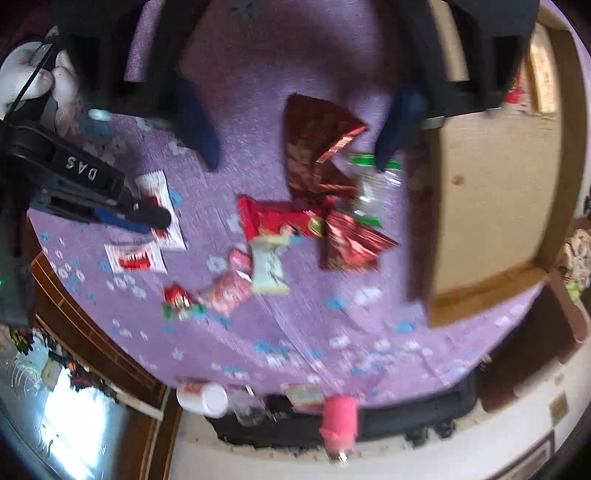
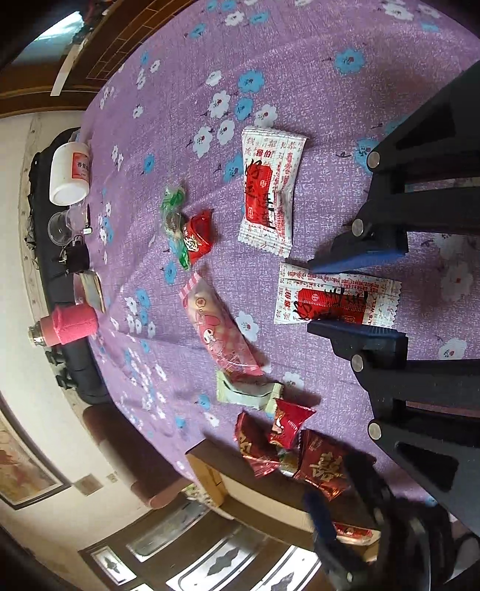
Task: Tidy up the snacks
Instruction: 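Grasp the white-red sachet with the right tool while the left tool grasps a red wrapper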
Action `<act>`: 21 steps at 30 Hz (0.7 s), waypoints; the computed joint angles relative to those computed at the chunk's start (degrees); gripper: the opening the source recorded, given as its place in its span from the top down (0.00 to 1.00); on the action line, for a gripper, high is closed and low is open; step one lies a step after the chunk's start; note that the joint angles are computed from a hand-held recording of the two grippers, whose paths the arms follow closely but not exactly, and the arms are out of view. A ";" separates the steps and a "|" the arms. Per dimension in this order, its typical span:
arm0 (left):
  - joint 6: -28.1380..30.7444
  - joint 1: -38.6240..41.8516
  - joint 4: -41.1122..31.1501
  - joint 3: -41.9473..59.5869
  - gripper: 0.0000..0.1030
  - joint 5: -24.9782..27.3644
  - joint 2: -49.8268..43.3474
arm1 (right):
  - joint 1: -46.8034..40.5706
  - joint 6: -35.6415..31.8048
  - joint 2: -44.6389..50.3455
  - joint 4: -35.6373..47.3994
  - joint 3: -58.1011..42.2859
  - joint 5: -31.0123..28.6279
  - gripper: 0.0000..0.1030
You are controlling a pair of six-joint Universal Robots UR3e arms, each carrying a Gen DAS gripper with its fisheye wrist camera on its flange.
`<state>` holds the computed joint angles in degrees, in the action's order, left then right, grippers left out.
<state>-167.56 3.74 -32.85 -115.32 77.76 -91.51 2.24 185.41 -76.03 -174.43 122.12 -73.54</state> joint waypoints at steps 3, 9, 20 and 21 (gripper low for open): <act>0.48 -0.68 -1.58 0.04 0.73 -1.07 -0.40 | -0.31 -0.33 0.51 -1.95 0.74 0.59 0.73; -0.82 -1.88 -0.52 -0.26 0.68 -0.61 -0.44 | -1.41 -0.77 0.52 -3.19 1.77 2.39 0.73; -3.25 -3.64 7.07 -2.57 0.76 -0.75 -1.10 | -1.47 -0.94 0.08 -7.42 4.13 2.39 0.79; -2.87 -2.07 6.42 -3.72 0.80 -2.83 0.98 | -2.00 -0.62 -0.21 -8.44 4.84 3.26 0.79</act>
